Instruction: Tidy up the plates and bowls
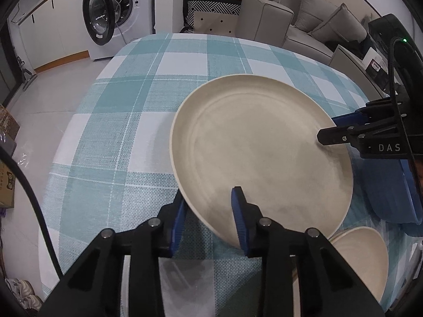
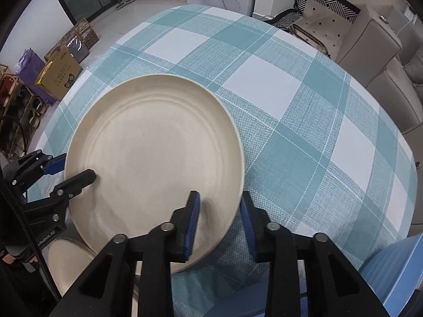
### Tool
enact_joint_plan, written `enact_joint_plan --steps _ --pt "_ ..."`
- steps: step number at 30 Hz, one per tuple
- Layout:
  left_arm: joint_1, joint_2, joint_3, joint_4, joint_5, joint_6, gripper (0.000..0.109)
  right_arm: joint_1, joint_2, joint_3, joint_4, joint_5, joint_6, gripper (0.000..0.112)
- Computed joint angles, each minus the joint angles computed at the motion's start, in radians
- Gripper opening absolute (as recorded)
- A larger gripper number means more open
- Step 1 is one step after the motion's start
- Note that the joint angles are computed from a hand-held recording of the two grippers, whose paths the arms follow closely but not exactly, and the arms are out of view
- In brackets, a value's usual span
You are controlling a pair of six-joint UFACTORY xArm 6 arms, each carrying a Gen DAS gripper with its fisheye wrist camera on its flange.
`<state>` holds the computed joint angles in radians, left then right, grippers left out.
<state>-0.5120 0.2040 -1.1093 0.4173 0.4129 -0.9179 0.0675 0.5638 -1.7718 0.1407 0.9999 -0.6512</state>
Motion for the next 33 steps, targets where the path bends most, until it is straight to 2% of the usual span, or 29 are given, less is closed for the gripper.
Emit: enact_joint_plan --steps 3,9,18,33 --pt "0.004 -0.002 0.001 0.029 0.005 -0.037 0.031 0.005 -0.021 0.043 -0.012 -0.049 -0.002 0.021" --pt "0.01 -0.019 0.009 0.115 -0.001 -0.118 0.03 0.01 -0.07 0.121 -0.007 -0.137 -0.018 0.02" --pt "0.011 -0.067 0.039 0.188 -0.008 -0.185 0.03 0.01 -0.134 0.18 0.022 -0.172 -0.031 0.02" --pt "-0.022 -0.196 0.104 0.329 0.019 -0.298 0.031 -0.013 -0.347 0.398 0.149 -0.262 -0.096 0.02"
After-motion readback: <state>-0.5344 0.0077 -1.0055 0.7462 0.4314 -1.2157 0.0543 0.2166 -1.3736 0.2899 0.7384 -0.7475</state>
